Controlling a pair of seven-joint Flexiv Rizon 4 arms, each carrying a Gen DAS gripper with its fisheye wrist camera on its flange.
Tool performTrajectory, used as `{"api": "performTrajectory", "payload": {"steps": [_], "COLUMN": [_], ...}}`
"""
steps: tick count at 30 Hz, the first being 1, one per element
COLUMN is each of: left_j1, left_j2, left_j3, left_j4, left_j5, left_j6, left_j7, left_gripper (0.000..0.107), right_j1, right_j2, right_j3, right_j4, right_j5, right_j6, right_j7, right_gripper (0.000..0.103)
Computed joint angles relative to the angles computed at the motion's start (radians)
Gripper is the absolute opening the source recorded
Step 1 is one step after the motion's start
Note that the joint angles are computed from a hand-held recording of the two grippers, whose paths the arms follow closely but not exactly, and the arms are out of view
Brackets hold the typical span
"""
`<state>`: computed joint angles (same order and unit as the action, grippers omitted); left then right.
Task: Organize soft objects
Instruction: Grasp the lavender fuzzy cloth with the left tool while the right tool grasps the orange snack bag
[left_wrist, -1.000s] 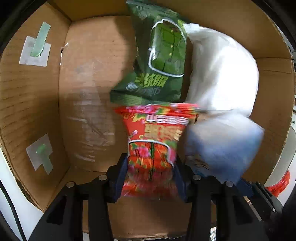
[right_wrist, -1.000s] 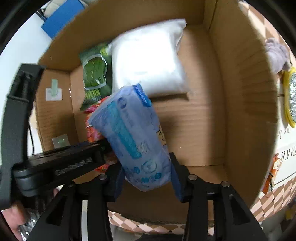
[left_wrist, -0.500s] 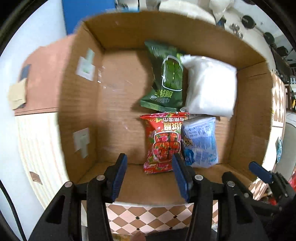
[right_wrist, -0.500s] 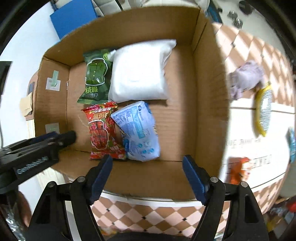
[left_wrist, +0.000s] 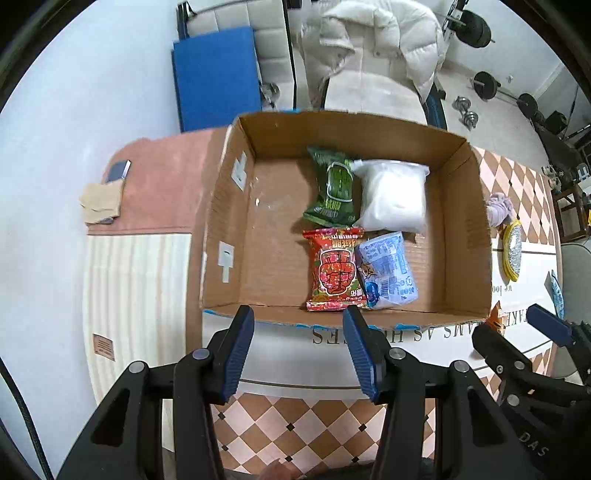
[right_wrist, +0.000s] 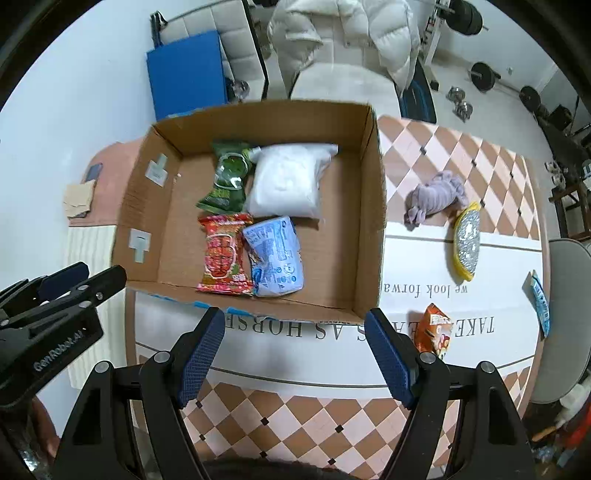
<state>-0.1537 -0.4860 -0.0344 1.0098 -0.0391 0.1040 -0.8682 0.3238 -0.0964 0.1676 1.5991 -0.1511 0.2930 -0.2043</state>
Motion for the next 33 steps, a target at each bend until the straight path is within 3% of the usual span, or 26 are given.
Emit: {"api": "performTrajectory", "payload": {"steps": [2,3,5,14,18,22,24,30,32,33], "left_j1": [0.013,0.015,0.019,0.007,-0.066,-0.143,-0.187,-0.285,-0.31,-0.326], "left_j2": [0.021,0.03,0.046,0.095,0.169,0.2,0.194,0.147,0.13,0.121], "left_j3": [-0.004,-0.003,-0.002,-0.025,-0.03,-0.045,-0.052,-0.069,-0.073,-0.076], "left_j4": [0.025,0.036,0.054,0.079,0.201,0.302,0.332,0.338,0.323,0.31], "left_j5": [-0.028,-0.034,-0.041,-0.079,0.009,0.117,0.187,0.32,0.339,0.347], "left_j6": [0.017,0.033,0.059,0.041,0.174,0.275,0.313,0.376,0.382,0.379], "left_j7": [0.0,-0.004,-0.009,-0.019,0.023,0.032,0.022,0.025,0.034,0.04], "left_gripper": [0.081,0.085,0.095,0.098,0.098,0.098,0.098,0.098,0.098,0.098], "right_j1": [0.009,0.012,0.014,-0.018,-0.053,-0.1,-0.108,-0.089,-0.08,-0.08], "right_j2": [0.011,0.022,0.038,0.167,0.287,0.416,0.446,0.395,0.361,0.349], "right_j3": [0.005,0.008,0.012,0.032,0.049,0.045,0.027,-0.013,-0.029,-0.033], "right_j4": [0.001,0.01,0.019,0.152,0.286,0.496,0.601,0.776,0.781,0.778], "right_j5": [-0.028,-0.04,-0.054,-0.043,-0.01,0.148,0.258,0.49,0.547,0.56], "right_j6": [-0.008,0.003,0.005,0.086,0.057,0.089,0.155,0.449,0.484,0.482], "right_j7": [0.015,0.027,0.044,0.09,0.169,0.24,0.233,0.126,0.076,0.058], "right_gripper": [0.09,0.097,0.1,0.103,0.103,0.103,0.103,0.091,0.077,0.062]}}
